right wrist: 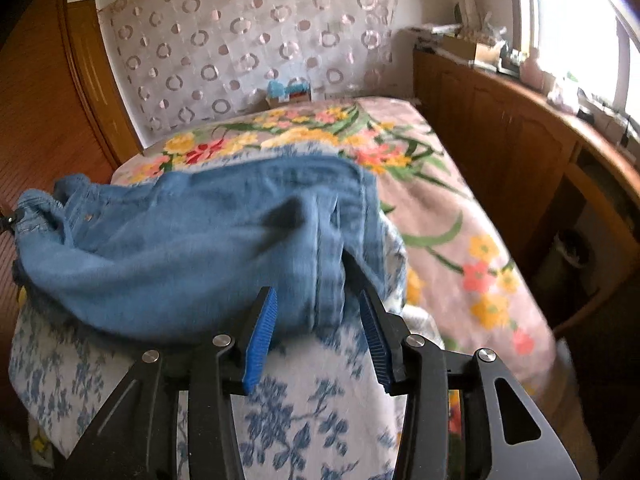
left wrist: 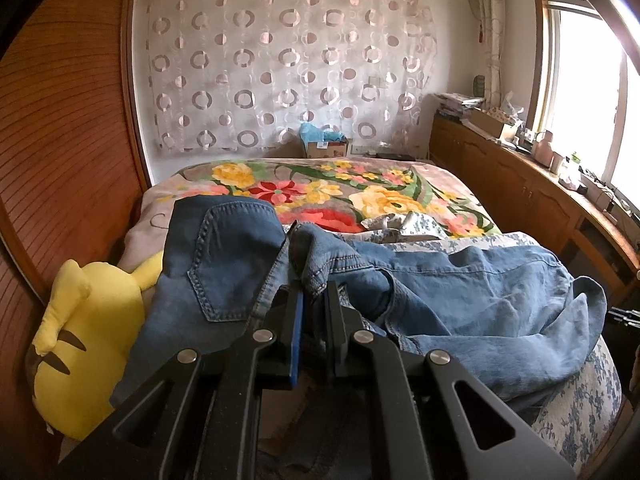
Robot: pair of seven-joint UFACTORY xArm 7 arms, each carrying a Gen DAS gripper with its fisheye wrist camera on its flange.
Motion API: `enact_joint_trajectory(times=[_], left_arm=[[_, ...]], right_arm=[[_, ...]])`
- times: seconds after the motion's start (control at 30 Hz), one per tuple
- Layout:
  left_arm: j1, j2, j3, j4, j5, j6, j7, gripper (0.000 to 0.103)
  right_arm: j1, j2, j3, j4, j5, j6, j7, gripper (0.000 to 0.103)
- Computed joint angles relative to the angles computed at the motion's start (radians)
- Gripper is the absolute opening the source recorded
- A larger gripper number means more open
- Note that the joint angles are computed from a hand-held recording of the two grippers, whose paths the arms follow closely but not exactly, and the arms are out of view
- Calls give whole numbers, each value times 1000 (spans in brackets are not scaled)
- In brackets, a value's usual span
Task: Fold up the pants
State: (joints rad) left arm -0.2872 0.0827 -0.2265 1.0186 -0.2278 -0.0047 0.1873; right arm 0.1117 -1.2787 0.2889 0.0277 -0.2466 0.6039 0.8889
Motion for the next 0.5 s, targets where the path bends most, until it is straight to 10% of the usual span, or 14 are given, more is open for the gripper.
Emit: enact_joint_trajectory(times=[0.33,0.5], left_arm=[[-14,-3,12,-18,36,-11,-43,10],[-30,-8,25,-40,75,-25,-85,10]], right_arm=[[-49,82,-107,-24,43,-143,-86,44],[-73,112,-125,-16,71,-171,-154,5]])
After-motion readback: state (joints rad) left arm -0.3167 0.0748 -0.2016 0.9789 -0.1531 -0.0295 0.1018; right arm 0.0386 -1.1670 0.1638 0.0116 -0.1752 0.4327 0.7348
